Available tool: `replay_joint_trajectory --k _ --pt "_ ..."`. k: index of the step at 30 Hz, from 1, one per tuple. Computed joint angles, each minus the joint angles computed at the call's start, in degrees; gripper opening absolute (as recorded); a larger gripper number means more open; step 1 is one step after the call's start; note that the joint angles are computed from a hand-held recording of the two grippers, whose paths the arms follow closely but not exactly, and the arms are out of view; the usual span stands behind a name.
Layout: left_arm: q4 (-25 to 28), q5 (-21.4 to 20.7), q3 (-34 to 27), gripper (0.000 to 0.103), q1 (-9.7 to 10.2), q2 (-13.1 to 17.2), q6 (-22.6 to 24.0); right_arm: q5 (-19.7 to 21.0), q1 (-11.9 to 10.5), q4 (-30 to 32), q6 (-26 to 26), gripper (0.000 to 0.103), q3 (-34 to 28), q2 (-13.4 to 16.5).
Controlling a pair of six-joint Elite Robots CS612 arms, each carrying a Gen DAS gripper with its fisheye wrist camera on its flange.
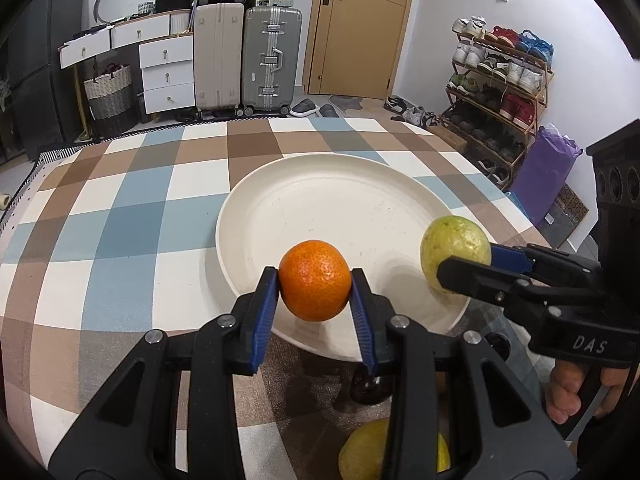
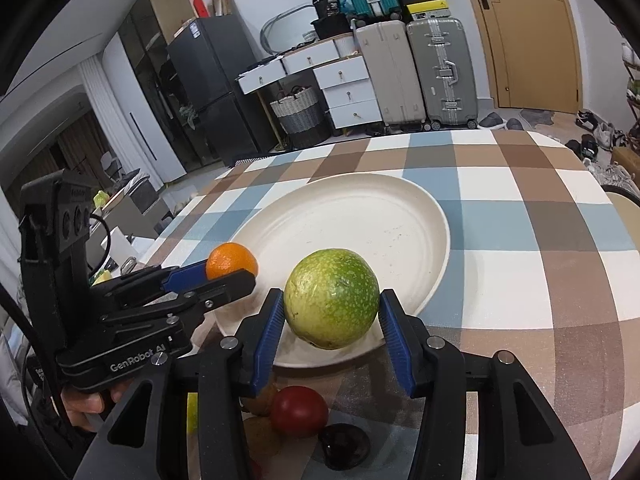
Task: Organize fruits
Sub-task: 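Carry orange in left tool to plate while right tool releases green fruit onto plate, then lower the orange onto the plate and open the left tool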
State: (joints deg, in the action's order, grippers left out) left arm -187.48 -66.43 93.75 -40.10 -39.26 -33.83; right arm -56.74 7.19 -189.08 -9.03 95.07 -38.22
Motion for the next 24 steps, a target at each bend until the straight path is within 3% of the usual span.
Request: replay_joint_trajectory --k 3,6,9,13,15,18,20,24 --pt "-0.2 -0.3 -0.1 0.033 0.03 0.1 -0.1 -0.2 -0.2 -3.0 1.3 0.052 0.5 0.0" --pt "-0.2 -0.2 0.1 0.033 -0.01 0.0 0.2 -0.8 -0.1 -4.1 0.9 0.064 0.9 -0.1" --pt "-0.1 0.0 0.0 0.033 -0.04 0.0 0.1 -0.7 0.0 -3.7 0.3 0.066 1.0 -0.2" --pt "-0.6 0.4 0.2 0.035 -0.10 -0.1 0.1 -1.2 -0.1 -5.1 1.0 0.082 1.3 -0.1" --pt "-1.0 0.7 0.4 0.043 -0.16 -0.2 0.0 -1.5 -0.3 -5.7 1.2 0.084 1.4 -0.1" --pt "-1.7 2.4 1.0 0.064 -0.44 -0.5 -0.5 -2.2 -0.5 -6.7 2.1 0.089 1.5 0.0" --pt "-2.5 3.9 1.7 0.084 -0.72 -0.7 -0.8 -2.4 -0.6 -7.1 2.5 0.091 1.6 -0.1" --pt "-4.6 4.8 3.7 0.087 -1.10 -1.6 -1.9 -3.2 -0.7 -8.3 2.8 0.098 2.1 -0.3"
